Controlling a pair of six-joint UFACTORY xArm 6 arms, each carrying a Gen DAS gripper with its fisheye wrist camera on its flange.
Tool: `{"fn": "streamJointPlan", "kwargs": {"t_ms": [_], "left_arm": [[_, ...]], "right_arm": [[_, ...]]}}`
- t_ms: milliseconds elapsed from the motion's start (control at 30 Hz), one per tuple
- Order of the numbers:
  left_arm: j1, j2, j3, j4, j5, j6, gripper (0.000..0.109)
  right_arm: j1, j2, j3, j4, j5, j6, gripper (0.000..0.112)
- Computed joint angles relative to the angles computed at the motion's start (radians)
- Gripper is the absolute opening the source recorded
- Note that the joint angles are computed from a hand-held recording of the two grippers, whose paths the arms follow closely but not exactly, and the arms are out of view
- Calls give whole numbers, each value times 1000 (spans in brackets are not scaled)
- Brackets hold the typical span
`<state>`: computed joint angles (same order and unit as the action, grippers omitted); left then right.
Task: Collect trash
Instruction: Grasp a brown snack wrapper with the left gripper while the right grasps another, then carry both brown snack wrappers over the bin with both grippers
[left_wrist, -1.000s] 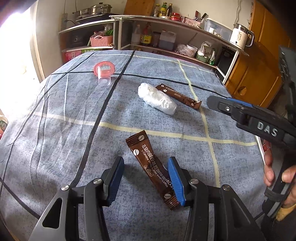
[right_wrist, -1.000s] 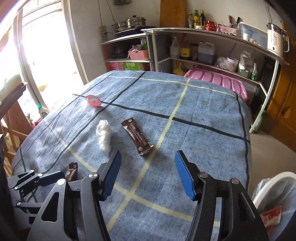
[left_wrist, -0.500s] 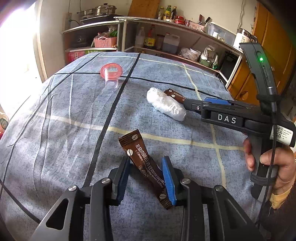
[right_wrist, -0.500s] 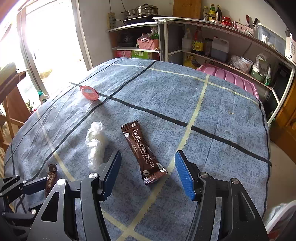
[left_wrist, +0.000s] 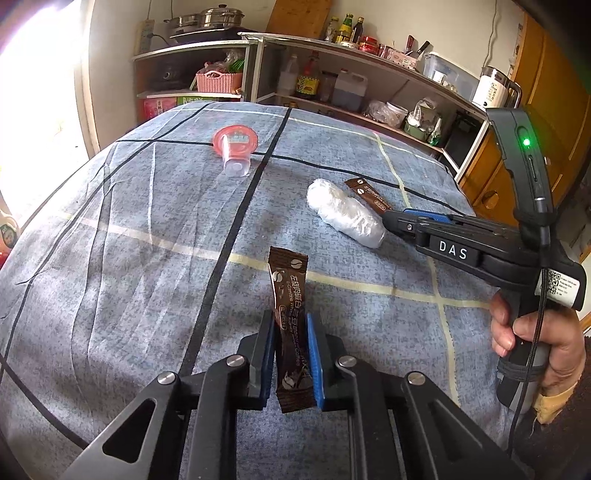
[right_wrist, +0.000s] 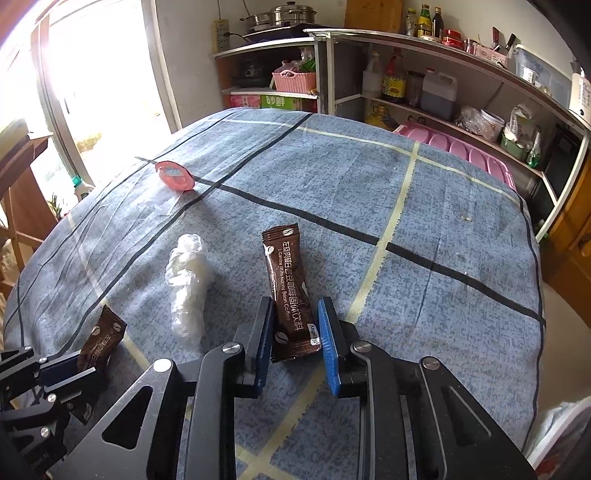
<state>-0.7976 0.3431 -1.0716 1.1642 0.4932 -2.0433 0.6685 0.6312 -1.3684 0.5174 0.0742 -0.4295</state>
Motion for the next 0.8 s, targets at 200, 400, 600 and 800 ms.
{"fn": "streamJointPlan", "kwargs": {"t_ms": [200, 400, 600, 800], "left_arm": [[1, -8, 8, 0, -7, -6, 16], [-5, -22, 15, 28, -10, -29, 16], [-26, -38, -4, 38, 13, -9, 16], [-55, -34, -57, 33, 35, 50, 16]], "right_arm": [[16, -30, 25, 223, -20, -170, 25], [34, -86, 67, 444, -32, -349, 25], [45, -166, 125, 710, -54, -568, 25], [39, -260, 203, 898, -90, -713, 25]]}}
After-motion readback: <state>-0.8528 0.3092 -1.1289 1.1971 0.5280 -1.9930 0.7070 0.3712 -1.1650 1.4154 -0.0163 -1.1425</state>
